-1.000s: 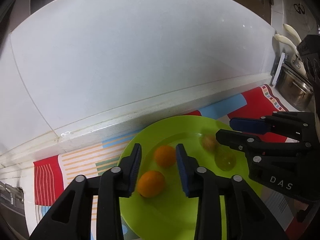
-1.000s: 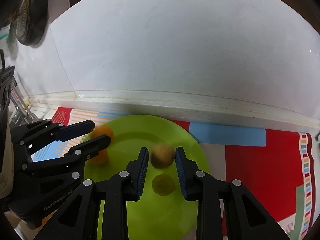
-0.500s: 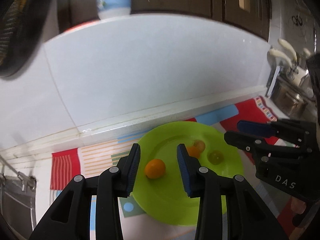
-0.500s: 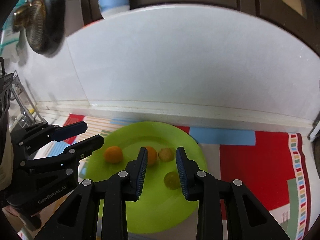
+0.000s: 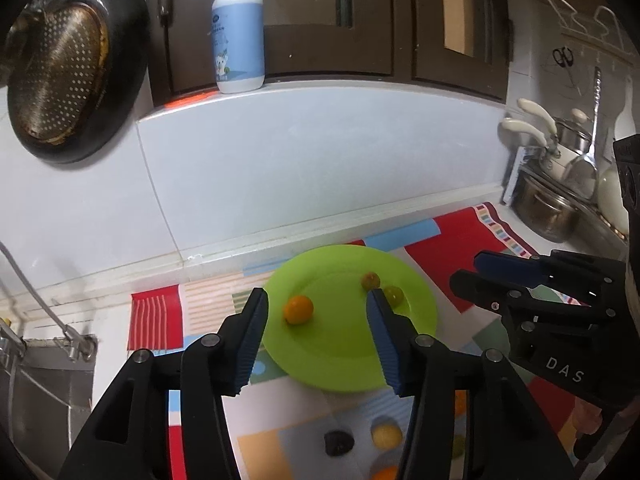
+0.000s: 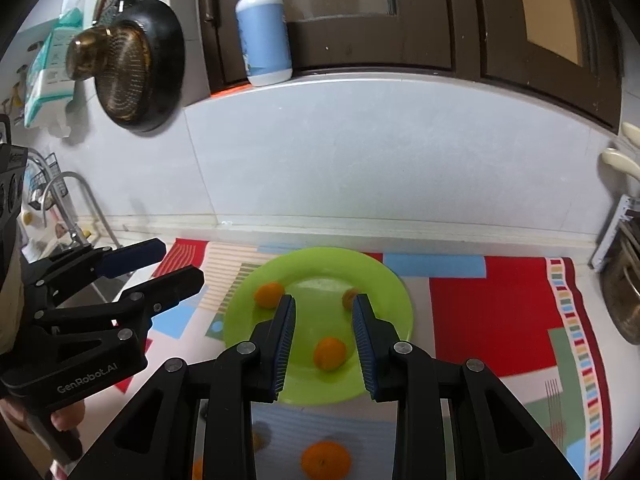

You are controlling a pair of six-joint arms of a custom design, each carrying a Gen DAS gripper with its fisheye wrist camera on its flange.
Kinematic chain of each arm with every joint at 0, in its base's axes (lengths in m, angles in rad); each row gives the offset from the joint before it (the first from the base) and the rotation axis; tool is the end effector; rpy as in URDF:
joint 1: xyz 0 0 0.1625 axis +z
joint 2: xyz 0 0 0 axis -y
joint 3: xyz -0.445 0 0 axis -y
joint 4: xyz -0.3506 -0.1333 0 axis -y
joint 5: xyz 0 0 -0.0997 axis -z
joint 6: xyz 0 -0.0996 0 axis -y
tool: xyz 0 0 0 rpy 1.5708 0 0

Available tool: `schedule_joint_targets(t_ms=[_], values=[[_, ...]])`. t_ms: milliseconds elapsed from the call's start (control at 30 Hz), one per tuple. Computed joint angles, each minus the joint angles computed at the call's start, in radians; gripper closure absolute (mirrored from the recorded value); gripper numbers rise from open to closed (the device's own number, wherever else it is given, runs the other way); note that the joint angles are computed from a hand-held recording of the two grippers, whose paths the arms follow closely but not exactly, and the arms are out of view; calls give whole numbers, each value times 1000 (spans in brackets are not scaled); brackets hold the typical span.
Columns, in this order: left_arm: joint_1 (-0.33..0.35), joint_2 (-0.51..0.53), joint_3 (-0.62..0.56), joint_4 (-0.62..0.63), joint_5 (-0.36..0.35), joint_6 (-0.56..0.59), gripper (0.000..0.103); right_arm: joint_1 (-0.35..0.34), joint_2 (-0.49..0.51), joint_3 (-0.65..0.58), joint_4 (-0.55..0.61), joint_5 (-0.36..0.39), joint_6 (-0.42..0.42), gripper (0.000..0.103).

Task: Organize fruits
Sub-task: 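Withdraw both tools from the plate toward the remaining fruits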

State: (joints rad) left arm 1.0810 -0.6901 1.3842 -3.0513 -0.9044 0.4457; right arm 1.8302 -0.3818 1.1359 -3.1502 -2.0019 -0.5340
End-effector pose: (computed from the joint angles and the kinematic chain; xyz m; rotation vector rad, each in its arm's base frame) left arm -0.1755 -0.7433 0.2368 0.7500 2.2247 -0.9815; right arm 0.2945 -0.7523 0.1001 0.7268 -2.3402 0.9848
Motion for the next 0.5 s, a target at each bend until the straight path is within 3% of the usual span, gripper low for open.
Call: schedule_joint_targets(t_ms=[500], values=[[-37,-144,262,-86,-1,-6,46,55,-88,279,-199,-97,51,64]])
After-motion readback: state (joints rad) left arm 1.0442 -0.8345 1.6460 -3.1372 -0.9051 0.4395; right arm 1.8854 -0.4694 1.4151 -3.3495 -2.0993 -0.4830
